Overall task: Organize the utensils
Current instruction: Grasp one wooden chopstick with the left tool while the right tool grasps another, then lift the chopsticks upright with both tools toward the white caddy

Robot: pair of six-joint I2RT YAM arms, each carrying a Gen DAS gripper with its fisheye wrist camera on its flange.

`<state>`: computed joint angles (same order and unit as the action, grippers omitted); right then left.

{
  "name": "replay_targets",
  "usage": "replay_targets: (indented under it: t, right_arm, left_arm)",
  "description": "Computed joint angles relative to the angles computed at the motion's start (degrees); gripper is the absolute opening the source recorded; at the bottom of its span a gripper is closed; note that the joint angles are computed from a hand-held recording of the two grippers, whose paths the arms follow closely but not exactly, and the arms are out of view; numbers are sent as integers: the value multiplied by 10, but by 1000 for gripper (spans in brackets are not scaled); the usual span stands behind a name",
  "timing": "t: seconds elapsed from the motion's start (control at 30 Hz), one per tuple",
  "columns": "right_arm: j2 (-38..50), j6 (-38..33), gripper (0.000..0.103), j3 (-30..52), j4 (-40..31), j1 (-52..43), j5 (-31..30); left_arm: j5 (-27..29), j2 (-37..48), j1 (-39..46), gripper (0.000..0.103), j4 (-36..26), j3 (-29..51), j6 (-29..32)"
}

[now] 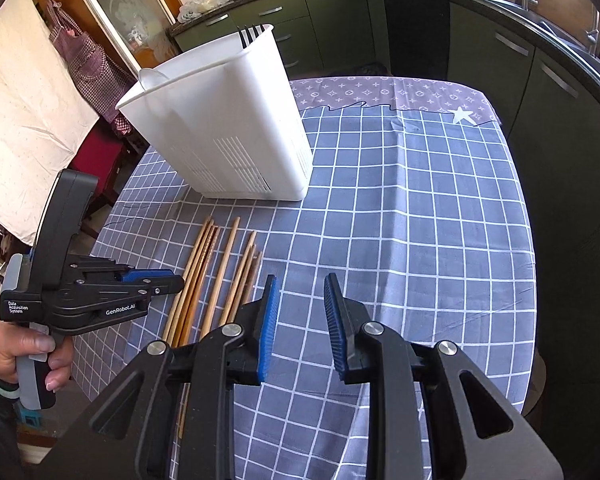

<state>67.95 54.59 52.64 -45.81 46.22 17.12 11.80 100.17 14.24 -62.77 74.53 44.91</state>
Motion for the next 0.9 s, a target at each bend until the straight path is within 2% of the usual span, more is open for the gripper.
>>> replay_targets:
  t: [0.2, 0.47, 0.57, 0.9]
  right_arm:
    - [-1, -1, 24, -2, -8, -1, -6]
    - [11, -3, 24, 0, -18, -2, -38]
    - [18, -4, 24, 3, -18, -5, -55]
    - [112, -4, 24, 37, 5, -5, -137]
  left_arm:
    - [-32, -8, -60, 11, 36, -29, -54]
    - [-65, 5, -84, 6, 26, -15, -73]
    - [-55, -4, -83, 6, 29, -20, -71]
    - [29, -87, -1, 6, 15, -13, 14]
